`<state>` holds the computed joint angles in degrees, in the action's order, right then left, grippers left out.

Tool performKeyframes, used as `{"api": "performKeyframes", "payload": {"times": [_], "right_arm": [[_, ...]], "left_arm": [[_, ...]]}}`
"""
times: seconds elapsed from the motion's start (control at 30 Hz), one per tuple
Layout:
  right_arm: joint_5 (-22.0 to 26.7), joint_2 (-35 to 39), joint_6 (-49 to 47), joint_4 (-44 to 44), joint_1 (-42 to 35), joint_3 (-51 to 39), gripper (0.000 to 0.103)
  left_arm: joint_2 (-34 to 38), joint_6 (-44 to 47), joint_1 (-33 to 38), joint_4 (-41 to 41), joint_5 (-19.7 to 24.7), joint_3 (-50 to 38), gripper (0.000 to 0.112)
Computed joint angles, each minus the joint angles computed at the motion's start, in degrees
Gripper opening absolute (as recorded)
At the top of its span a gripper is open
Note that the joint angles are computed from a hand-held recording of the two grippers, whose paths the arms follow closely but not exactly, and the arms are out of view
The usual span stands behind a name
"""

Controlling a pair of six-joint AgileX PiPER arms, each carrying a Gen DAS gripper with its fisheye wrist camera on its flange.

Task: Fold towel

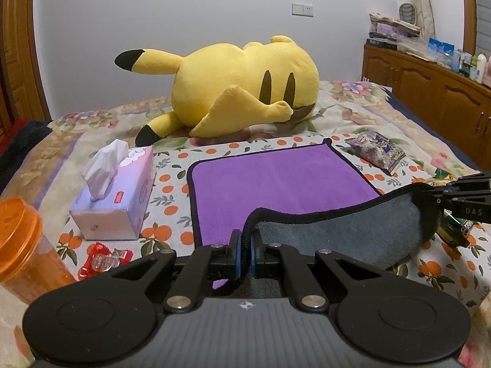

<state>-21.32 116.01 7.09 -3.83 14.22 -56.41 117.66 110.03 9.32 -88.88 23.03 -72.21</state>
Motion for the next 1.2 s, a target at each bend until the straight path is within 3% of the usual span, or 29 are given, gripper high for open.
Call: {"api": "performKeyframes", "payload": {"times": [0.63, 1.2], "right_arm": [[-0.7, 1.3, -0.3, -2.1, -1.1, -3.6, 0.005], [1.2, 3.0, -4.7, -1.0, -1.4, -9.3, 0.004]], "left_arm": [[-0.2, -0.5, -1.0, -0.5, 0.0, -3.0, 0.007], [3.7, -5.9, -2.2, 4.1, -0.9, -10.8, 0.006]]}}
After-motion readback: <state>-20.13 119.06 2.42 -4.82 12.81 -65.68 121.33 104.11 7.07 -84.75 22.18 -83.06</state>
